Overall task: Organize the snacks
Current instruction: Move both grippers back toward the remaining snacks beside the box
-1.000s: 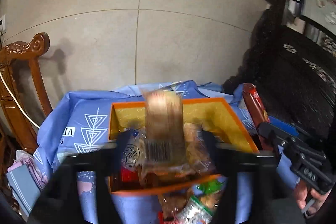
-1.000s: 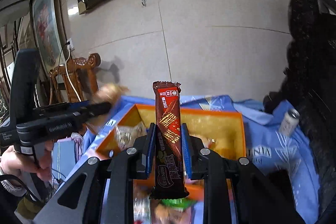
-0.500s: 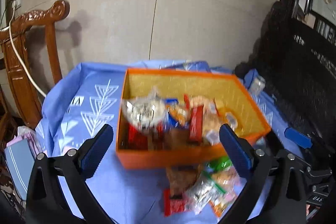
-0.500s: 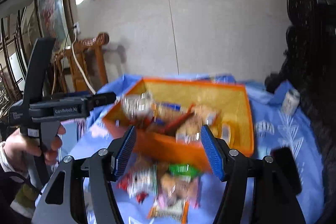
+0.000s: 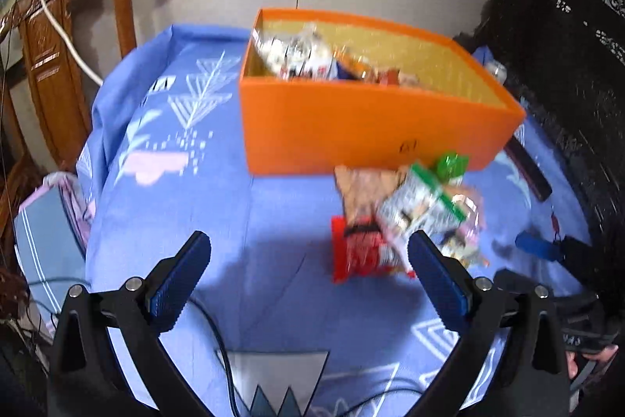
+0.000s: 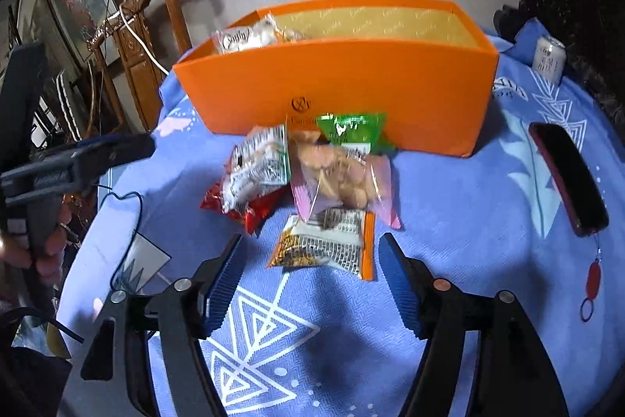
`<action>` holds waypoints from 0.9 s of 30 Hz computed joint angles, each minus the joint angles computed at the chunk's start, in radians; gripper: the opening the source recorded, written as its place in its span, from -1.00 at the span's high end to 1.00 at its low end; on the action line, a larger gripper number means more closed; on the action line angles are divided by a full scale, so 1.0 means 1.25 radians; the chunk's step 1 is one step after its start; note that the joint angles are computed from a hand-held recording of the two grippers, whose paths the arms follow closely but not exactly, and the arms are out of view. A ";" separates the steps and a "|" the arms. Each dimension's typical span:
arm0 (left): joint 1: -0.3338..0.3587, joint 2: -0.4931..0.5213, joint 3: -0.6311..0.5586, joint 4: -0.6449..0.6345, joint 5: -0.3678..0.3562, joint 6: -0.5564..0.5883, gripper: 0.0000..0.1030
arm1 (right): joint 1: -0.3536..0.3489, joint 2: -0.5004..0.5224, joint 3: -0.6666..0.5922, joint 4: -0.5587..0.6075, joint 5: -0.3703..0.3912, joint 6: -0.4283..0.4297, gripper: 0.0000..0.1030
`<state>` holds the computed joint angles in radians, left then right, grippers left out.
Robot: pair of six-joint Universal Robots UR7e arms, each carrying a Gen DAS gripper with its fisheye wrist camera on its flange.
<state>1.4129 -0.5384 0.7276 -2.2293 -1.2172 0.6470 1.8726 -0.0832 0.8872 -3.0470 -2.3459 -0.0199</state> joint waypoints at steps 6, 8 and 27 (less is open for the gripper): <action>0.007 -0.017 0.026 0.009 0.009 -0.008 -0.92 | -0.014 0.035 -0.065 0.061 -0.009 0.023 -0.50; 0.008 -0.019 0.030 0.011 0.013 -0.007 -0.92 | -0.019 0.052 -0.100 0.086 -0.012 0.027 -0.51; 0.004 -0.022 0.063 -0.019 -0.010 0.069 -0.92 | -0.027 0.076 -0.137 0.144 -0.026 0.081 -0.14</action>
